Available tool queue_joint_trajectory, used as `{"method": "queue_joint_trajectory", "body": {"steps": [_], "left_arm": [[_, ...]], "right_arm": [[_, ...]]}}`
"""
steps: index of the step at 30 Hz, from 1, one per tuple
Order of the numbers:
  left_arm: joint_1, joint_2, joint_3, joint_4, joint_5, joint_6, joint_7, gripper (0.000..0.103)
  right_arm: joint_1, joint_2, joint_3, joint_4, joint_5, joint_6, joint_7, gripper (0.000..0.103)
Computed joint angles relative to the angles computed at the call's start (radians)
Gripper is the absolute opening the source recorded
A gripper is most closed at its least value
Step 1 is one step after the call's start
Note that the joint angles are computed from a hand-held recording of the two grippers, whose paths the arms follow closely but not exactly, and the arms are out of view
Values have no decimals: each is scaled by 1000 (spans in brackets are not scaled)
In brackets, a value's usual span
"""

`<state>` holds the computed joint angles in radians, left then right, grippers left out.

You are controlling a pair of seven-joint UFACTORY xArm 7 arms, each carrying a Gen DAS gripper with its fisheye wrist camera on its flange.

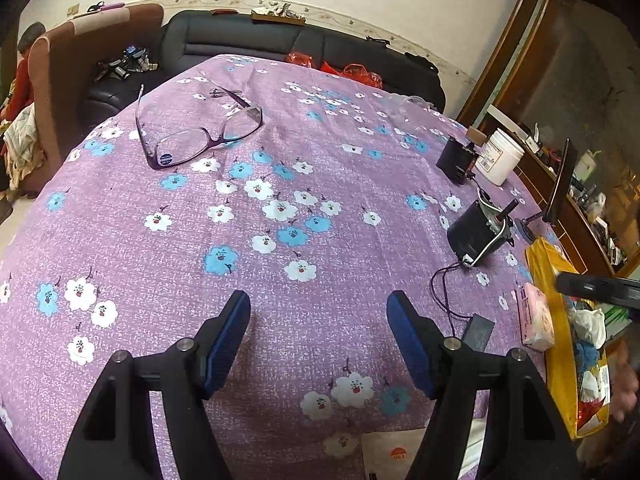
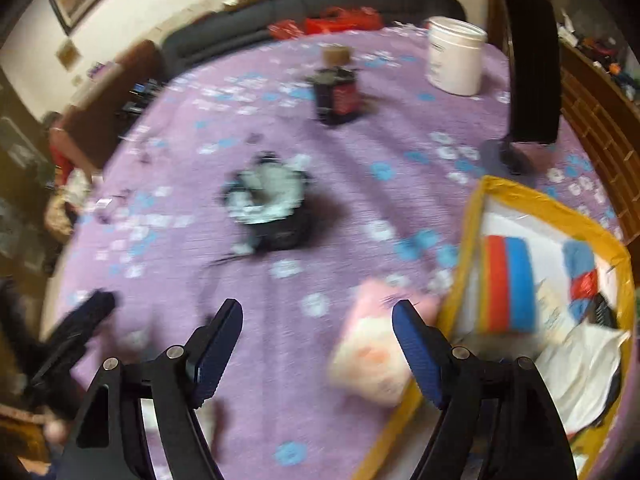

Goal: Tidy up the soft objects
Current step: 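Grasp the pink tissue pack with the right tool while the left grasps the white-red plastic bag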

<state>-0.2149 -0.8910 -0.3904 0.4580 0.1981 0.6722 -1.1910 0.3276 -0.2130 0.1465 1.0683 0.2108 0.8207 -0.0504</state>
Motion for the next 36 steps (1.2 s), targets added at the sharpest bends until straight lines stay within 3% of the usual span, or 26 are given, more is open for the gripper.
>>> {"method": "queue_joint_trajectory", "body": {"steps": [4, 7, 8, 12, 14, 15, 18, 25, 30, 31, 32, 36], "left_arm": [[-4, 4, 5, -2, -4, -1, 3, 70], [-7, 1, 8, -5, -6, -4, 4, 70], [-8, 1, 9, -6, -6, -5, 5, 70], [-9, 1, 9, -7, -6, -9, 10, 70], [-10, -1, 9, -8, -6, -14, 13, 70], [-10, -1, 9, -8, -6, -15, 14, 70], [-11, 1, 7, -6, -6, -17, 17, 70], [-18, -4, 8, -9, -11, -34, 25, 70], [-23, 1, 5, -9, -8, -68, 42, 70], [-29, 4, 9, -10, -9, -83, 52, 70], [-35, 8, 13, -8, -11, -92, 63, 70], [-94, 18, 28, 23, -28, -79, 145, 70]], "right_arm": [[-36, 90, 20, 44, -120, -26, 45, 81], [-18, 135, 4, 76, -70, 35, 7, 81], [-34, 126, 20, 70, -29, 50, -13, 81], [16, 46, -33, 35, 320, 210, -217, 82], [42, -41, -35, -17, 370, 197, -303, 82], [16, -90, 6, -46, 333, 158, -301, 82], [26, -126, 11, -74, 199, 124, -229, 84], [62, -169, -17, -139, 113, 213, -382, 84], [57, -149, 21, -163, -1, 194, -382, 84], [57, -145, 22, -169, -7, 193, -378, 77], [63, -147, 18, -179, 1, 191, -386, 57], [73, -225, 33, -249, -10, 121, -339, 53]]}}
